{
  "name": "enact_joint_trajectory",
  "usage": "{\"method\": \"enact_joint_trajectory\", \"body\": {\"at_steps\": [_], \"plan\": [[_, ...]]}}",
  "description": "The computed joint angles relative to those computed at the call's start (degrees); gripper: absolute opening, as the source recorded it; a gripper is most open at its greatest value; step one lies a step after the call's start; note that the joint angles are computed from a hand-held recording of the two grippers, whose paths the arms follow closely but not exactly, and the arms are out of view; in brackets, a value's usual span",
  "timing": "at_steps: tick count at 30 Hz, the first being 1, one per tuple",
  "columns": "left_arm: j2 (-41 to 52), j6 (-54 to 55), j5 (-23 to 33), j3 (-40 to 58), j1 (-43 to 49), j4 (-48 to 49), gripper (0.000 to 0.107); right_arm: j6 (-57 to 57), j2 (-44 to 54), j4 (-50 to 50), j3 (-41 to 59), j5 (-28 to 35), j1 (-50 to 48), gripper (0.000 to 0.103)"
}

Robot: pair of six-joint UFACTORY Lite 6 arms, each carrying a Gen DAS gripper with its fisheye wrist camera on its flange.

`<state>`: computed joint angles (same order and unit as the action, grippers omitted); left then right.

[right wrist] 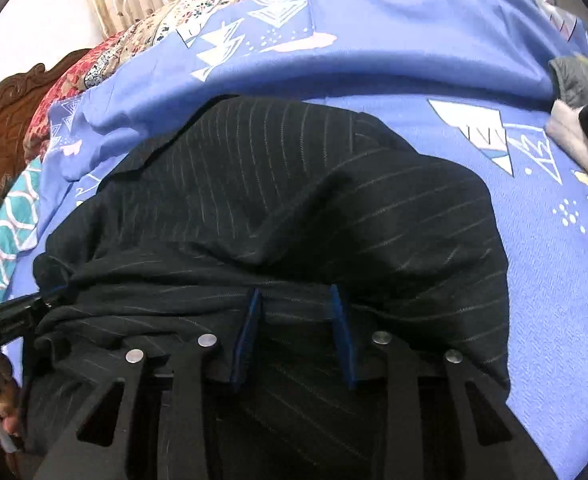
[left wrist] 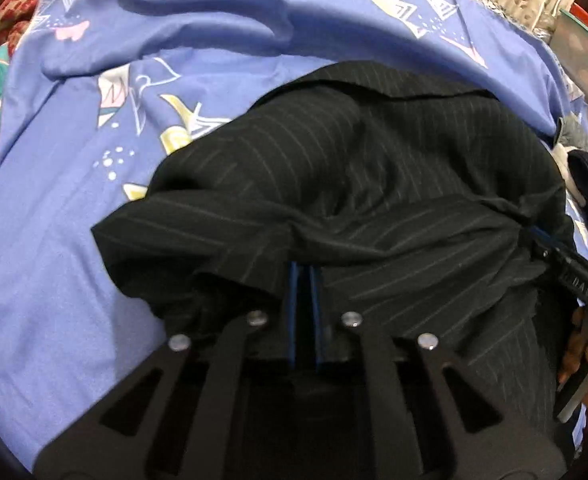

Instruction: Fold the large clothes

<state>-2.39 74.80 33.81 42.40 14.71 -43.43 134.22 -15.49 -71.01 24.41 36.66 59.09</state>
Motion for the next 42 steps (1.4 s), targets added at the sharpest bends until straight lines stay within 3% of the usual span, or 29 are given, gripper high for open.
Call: {"method": "enact_joint_trajectory", "body": {"at_steps": [3,6,8,10,12,14,17,19,21,25,27,29,31,33,36,42], "plan": [[-3.7,3.8,-5.6,-4.9,-2.1,-3.0,0.009,1.5,2.7,-0.3,1.4,3.7,3.2,0.057],[-8.0,7.4,-10.7,-9.6,-4.3,-5.7,0.008,-4.1,-6.5,5.1,-1.3,2.3,2.0,0.059],[-9.0,7.6,-12.4,-10.6,-5.0,-6.0,0.008,-1.7,-14.8,6.8,-2.0,9.6,8.6,0.059],[-8.5,8.6,-12.2,-10.5,-4.6,-7.0,0.008,-1.9,-17.2,8.0,-0.3,19.7,16.8,0.063],[-8.5,9.7,-12.5,-10.7,-4.6,-8.2,0.008,-5.6,-16.6,10.2,2.0,24.6,20.1,0.071],[-8.9,11.0,-13.4,-11.4,-4.8,-9.4,0.008,-9.7,-15.8,12.1,2.5,22.9,18.9,0.073],[-9.6,11.2,-14.3,-12.2,-5.4,-10.0,0.008,-15.9,-15.6,19.6,-0.9,12.6,10.9,0.074],[-11.8,9.5,-14.2,-13.8,-6.0,-8.6,0.008,-12.0,-17.0,18.7,-7.2,5.0,7.5,0.074],[-12.4,9.9,-14.3,-14.4,-6.1,-9.2,0.008,-5.8,-15.9,13.6,-8.9,5.1,8.7,0.074],[-13.8,10.5,-14.4,-15.3,-5.9,-9.4,0.008,-3.9,-8.8,12.6,-4.9,7.9,10.5,0.074],[-13.5,8.9,-13.1,-14.5,-5.4,-7.7,0.008,-3.5,-12.5,13.1,-7.1,9.8,13.1,0.074],[-11.5,6.5,-6.1,-10.5,-1.8,-4.5,0.009,-3.9,-16.3,15.7,-7.0,13.0,16.9,0.074],[-7.3,4.4,5.9,-4.3,4.4,-3.1,0.025,-0.8,-20.4,17.7,-6.7,19.6,24.5,0.074],[-5.0,3.8,17.9,-0.2,11.8,-5.7,0.050,3.1,-19.4,18.9,-3.9,26.1,33.1,0.074],[-3.4,3.9,33.9,5.1,23.0,-6.3,0.060,9.2,-12.9,22.1,3.1,36.9,48.0,0.074],[-9.5,9.5,46.7,6.5,37.5,-0.5,0.072,18.8,0.5,26.2,13.6,41.2,61.7,0.074]]}}
